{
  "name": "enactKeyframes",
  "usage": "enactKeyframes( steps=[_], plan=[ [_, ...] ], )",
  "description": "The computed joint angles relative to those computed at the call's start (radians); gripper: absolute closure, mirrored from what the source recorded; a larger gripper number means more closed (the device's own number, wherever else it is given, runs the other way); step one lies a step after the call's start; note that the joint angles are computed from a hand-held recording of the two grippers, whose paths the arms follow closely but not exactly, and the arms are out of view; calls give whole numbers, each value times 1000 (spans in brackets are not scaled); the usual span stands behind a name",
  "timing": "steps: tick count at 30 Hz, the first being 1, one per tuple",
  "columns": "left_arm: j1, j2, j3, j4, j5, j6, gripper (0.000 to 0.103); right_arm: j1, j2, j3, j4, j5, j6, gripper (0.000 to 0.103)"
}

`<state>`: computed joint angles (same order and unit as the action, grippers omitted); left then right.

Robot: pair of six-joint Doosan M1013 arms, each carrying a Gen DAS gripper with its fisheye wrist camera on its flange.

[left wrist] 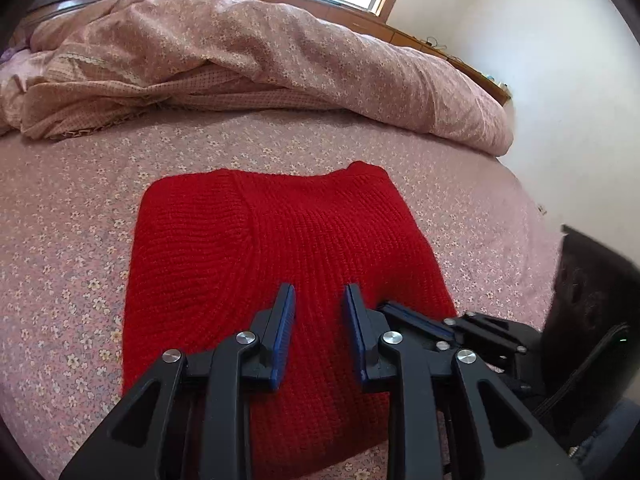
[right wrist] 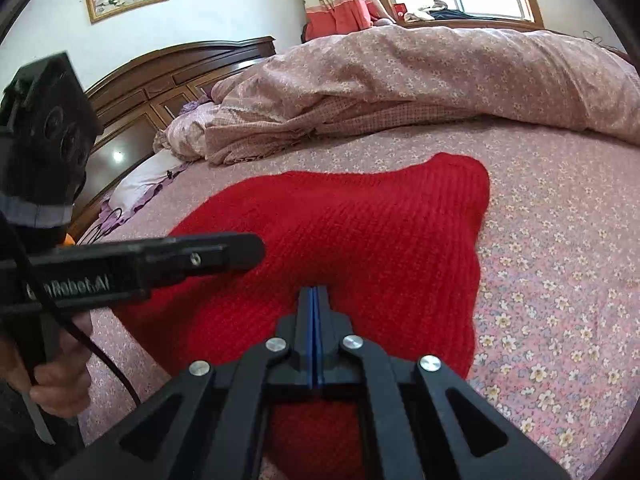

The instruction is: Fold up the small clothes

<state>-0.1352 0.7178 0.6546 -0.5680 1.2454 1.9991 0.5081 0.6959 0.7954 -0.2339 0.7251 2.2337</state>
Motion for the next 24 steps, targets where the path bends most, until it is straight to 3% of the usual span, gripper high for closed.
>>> enactKeyframes(
  steps=[3,7,13,16,21,23,24],
  plan=[
    [-1,-2,2,18,23,-12,83,21,-12,-10,-110,36,41,103],
    [-7,-11,16,64,25,20,82,25,-27,-19,-93,91,9,103],
    [-10,-33,82,78,-33,59,81,-1,-4,-28,63,144,-13,103],
    [-16,-40,94,98,-54,59,81,8,14,-54,22,179,-26,103],
    [-1,-51,98,28,-74,70,81,26,-15,-10,-100,112,48,103],
    [-2,-54,84,48,-61,71,81,30,-18,-32,-103,135,34,94],
    [-3,-58,80,59,-63,77,81,29,-15,-50,-86,156,5,84]
  ],
)
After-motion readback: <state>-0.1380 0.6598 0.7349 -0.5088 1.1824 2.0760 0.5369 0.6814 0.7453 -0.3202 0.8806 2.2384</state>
